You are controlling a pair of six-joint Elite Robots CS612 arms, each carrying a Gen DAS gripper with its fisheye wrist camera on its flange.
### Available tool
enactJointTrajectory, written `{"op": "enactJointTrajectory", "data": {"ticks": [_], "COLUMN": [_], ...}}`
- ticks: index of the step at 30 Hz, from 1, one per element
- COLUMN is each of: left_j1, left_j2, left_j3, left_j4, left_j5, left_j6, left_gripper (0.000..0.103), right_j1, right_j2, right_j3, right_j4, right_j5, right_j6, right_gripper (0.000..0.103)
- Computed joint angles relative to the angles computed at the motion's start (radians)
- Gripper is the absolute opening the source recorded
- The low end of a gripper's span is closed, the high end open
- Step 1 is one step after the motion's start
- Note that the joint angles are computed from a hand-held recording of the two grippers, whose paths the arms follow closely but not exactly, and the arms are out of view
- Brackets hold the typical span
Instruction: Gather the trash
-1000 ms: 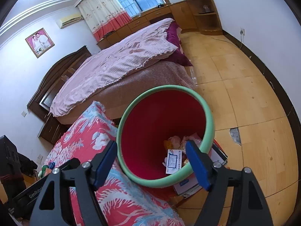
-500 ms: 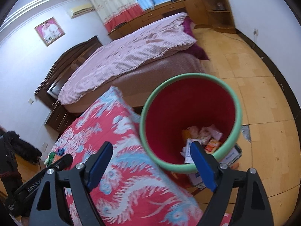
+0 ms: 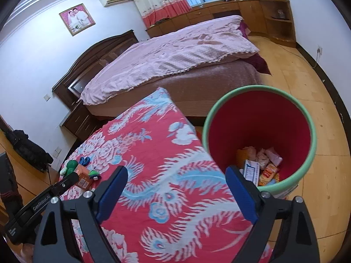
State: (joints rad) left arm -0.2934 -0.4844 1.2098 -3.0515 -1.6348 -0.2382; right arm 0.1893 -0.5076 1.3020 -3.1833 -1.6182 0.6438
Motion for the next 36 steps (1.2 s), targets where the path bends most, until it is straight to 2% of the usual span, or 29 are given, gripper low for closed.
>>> {"op": "enactJointTrajectory", "data": {"ticks": [3,7,9,14,19,24,31,32,36], "left_j1": [0.011,0.024,0.030,0.047,0.050,0.046,0.050,0.052,0.055], "left_j2": [0.010,0.028,0.038,0.071,0.097,0.121,0.150,0.152,0.146], "left_j3": [-0.018,-0.048,-0.065,-0.116,-0.159,-0.199,-0.239,-0.242,-0.225], "left_j4": [0.010,0.020,0.033,0.069,0.101,0.134,0.166,0.171,0.138], "left_j5": [0.030,0.077,0.093,0.061,0.026,0.051,0.067,0.056,0.061], "left_j6": [-0.032,-0.073,-0.092,-0.127,-0.115,-0.103,-0.137,-0.142,-0.137], "left_gripper": [0.047,0.047,0.052,0.053,0.054,0.054,0.054,0.050,0.049], "right_j1": [0.008,0.019,0.023,0.028,0.034,0.034,0.031,0.030,0.027], "right_j2": [0.012,0.028,0.037,0.051,0.061,0.066,0.071,0.071,0.075], "right_j3": [-0.032,-0.070,-0.089,-0.121,-0.145,-0.156,-0.162,-0.163,-0.164], "right_j4": [0.033,0.069,0.088,0.131,0.162,0.181,0.189,0.189,0.184], "right_j5": [0.012,0.012,0.009,0.004,-0.024,-0.026,-0.005,0.000,0.021], "right_j6": [-0.012,-0.029,-0.032,-0.027,-0.018,-0.006,-0.032,-0.035,-0.039], "right_gripper": [0.092,0.093,0.093,0.094,0.094,0.094,0.094,0.094,0.094]}}
